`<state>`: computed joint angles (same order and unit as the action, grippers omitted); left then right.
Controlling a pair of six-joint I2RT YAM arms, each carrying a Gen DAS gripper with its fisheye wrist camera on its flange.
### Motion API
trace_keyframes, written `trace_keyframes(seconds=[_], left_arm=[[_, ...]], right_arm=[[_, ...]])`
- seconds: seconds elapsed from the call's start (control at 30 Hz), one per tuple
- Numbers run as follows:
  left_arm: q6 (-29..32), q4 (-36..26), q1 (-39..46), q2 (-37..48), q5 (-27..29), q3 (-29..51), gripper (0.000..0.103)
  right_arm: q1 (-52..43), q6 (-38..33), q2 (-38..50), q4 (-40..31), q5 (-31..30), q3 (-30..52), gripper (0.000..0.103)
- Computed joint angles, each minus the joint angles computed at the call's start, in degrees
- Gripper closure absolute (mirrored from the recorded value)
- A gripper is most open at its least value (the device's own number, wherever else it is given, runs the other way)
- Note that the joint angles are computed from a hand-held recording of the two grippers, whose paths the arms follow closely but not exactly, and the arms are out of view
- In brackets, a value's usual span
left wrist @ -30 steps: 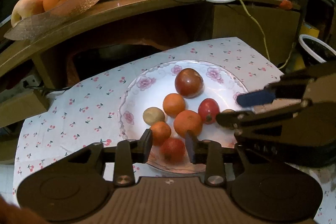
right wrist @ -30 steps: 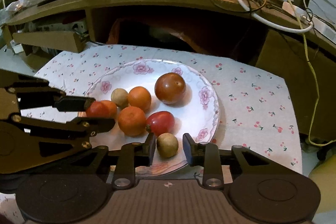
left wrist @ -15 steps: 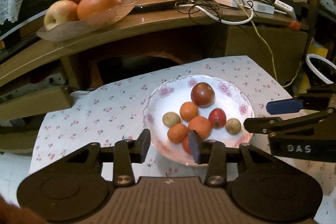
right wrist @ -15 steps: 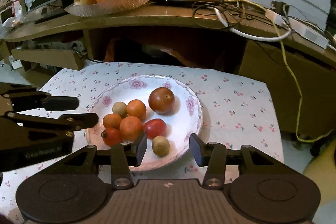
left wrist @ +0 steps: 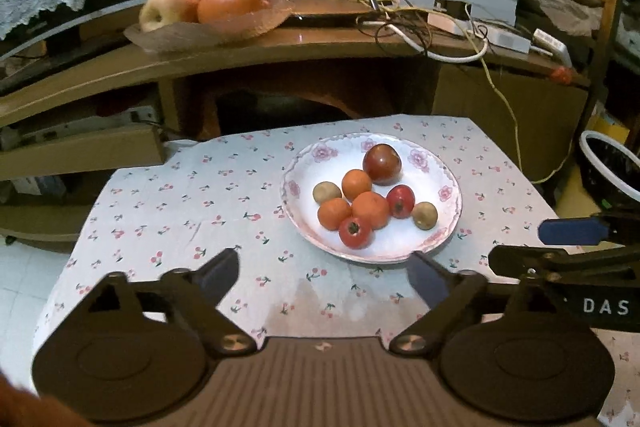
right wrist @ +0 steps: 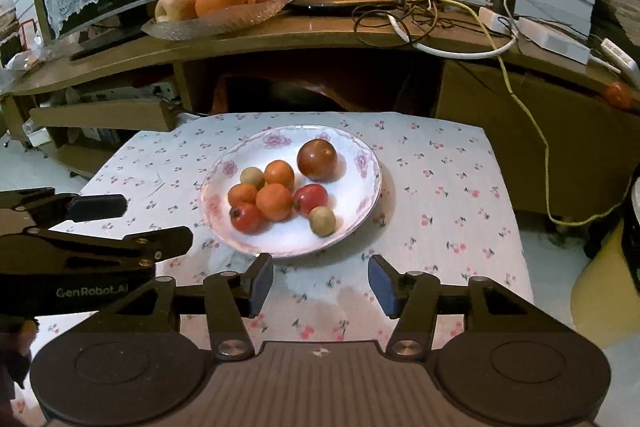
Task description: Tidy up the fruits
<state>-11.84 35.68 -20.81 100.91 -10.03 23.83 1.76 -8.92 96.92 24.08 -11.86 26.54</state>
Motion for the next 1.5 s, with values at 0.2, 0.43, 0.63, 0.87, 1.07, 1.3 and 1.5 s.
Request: trace_keyframes(seconds=[0.2, 0.43, 0.63, 0.87, 1.07, 1.3, 1.5], left_arm=[[-1.73, 0.26, -4.16, -1.79, -6.34, -3.81, 0.000], [-5.22, -1.48, -8.06, -4.58, -9.73, -6.81, 0.000], [-8.78, -4.71, -11.46, -7.07, -13.31, -8.29, 0.000], [-13.42, -7.61, -12.30, -9.75, -12.12, -10.99, 0.000], [-16.20, -8.34, -13.41, -11.91, -12.24, -13.50, 0.000], [-18.90, -10.69, -14.78, -13.43, -12.41, -14.45, 0.000], [-20.25, -11.83, -16.12, -13.88, -13.97, -14.74, 0.000]], right_arm=[[-0.10, 1.36, -5.18, 0.34, 0.15, -5.58, 0.045], [0.32, 2.07, -9.63, -0.09, 1.27, -10.32, 0.045], [0.54, 3.65, -12.83, -1.02, 2.20, -13.37, 0.045], [1.82, 4.99, -16.53, -1.49, 3.49, -16.88, 0.045], [3.25, 5.89, -18.92, -2.18, 4.18, -18.99, 0.045], [3.83, 6.59, -21.25, -3.53, 4.41, -20.19, 0.045], [5.35, 7.05, -23.23, -4.05, 5.40, -22.24, 0.044]])
